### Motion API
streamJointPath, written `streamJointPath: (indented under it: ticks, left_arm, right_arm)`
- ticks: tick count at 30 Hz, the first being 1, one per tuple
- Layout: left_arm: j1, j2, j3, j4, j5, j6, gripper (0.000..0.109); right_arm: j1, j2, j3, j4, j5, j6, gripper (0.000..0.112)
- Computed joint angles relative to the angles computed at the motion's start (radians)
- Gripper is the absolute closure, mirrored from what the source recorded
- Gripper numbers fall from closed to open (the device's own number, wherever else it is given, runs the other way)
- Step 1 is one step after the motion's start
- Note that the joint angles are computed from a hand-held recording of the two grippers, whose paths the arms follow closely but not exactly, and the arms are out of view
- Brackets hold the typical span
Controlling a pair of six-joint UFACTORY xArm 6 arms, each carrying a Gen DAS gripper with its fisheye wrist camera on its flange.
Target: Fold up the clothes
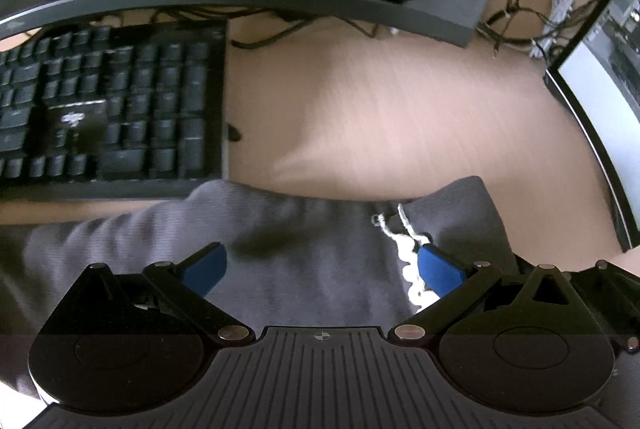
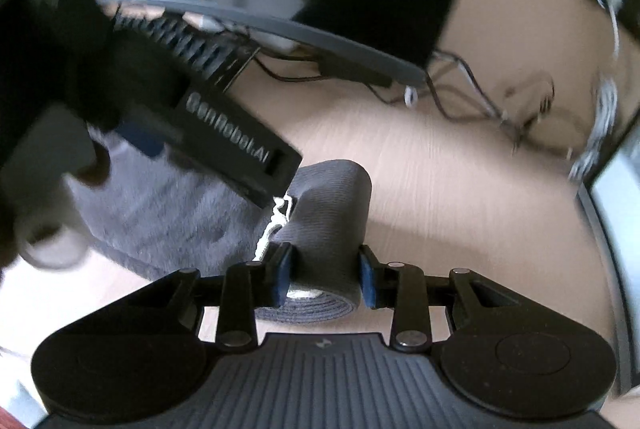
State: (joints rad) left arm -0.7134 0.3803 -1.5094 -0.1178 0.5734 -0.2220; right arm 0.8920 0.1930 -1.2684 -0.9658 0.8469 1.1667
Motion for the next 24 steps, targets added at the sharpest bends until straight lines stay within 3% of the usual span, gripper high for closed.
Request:
streamJointPath:
  ticks: [6, 12, 15, 20, 24]
  left_arm:
    - [0.006, -0.037, 0.015, -0.052, -0.042, 0.044, 0.006]
    - [-0.008, 0.005, -0.051, 0.016, -0.012, 0.026, 0.006]
    - [-0.003, 0.017, -0.048, 0.060, 0.013, -0.002, 0.006]
    - [0.010, 0.011, -0.020, 0.101, 0.007, -0.037, 0.006]
    - [0.029, -0.010, 0.010, 0.131, 0.013, -0.074, 0.006]
  right_arm:
    - [0.068, 0.089, -0.116, -0.084, 0.109, -0.128, 0.078]
    - [0.078, 0.101, -0.125, -0.113, 0.042, -0.184, 0.075]
    - [0.055, 0.062, -0.074, -0.100, -0.047, -0.155, 0.074]
    - [-0.061, -0.077, 0.090, 0.021, -0.336, 0.022, 0.060]
    - [-0.167, -0.159, 0.221, 0.121, -0.561, 0.192, 0.056]
